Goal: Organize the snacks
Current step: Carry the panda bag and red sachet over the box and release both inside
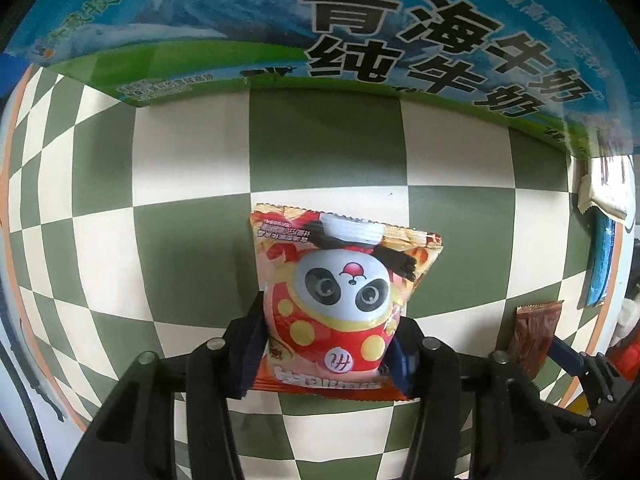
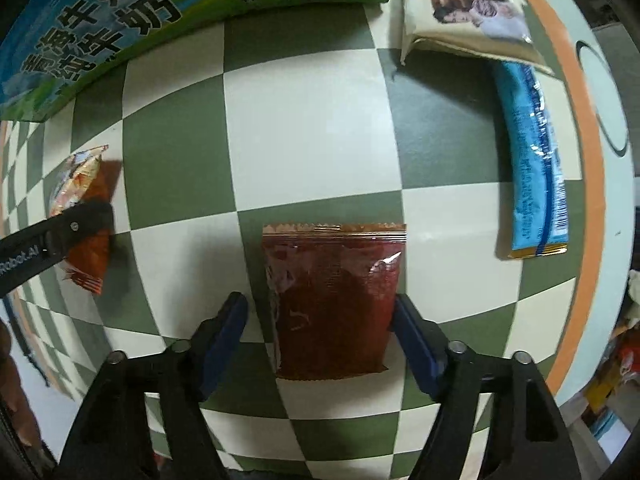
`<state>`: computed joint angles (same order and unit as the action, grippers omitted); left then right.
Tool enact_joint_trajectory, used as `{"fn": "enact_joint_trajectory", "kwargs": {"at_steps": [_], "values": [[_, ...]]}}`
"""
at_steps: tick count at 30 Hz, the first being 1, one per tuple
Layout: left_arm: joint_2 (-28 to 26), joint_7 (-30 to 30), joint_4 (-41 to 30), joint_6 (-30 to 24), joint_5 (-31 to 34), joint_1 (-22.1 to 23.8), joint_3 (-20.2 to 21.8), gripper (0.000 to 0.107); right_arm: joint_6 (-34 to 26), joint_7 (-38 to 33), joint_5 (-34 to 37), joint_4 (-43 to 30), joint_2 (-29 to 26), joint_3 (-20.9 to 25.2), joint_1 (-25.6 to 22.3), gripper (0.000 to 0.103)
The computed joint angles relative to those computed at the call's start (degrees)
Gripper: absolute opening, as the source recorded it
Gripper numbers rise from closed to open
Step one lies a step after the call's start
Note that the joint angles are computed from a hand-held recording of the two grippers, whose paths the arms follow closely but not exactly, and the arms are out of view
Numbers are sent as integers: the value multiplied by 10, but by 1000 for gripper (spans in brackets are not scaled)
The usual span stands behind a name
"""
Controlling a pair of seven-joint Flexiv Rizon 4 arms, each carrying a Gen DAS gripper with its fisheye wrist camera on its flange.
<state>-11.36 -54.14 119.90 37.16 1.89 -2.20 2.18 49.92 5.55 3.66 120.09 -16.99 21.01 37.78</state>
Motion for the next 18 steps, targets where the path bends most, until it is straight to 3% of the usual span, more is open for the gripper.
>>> {"fn": "enact_joint_trajectory", "kwargs": {"at_steps": [2,12,18], "values": [[8,1,8,7,0,-1,1,45,-21,13,-15,-4,2,-2,9,62],[76,5,80,18,2,-1,6,39,21,49,-31,33,23,0,16,62],[109,34,99,9,-34,7,8,38,35,83,-58,55,55,0,20,62]]}}
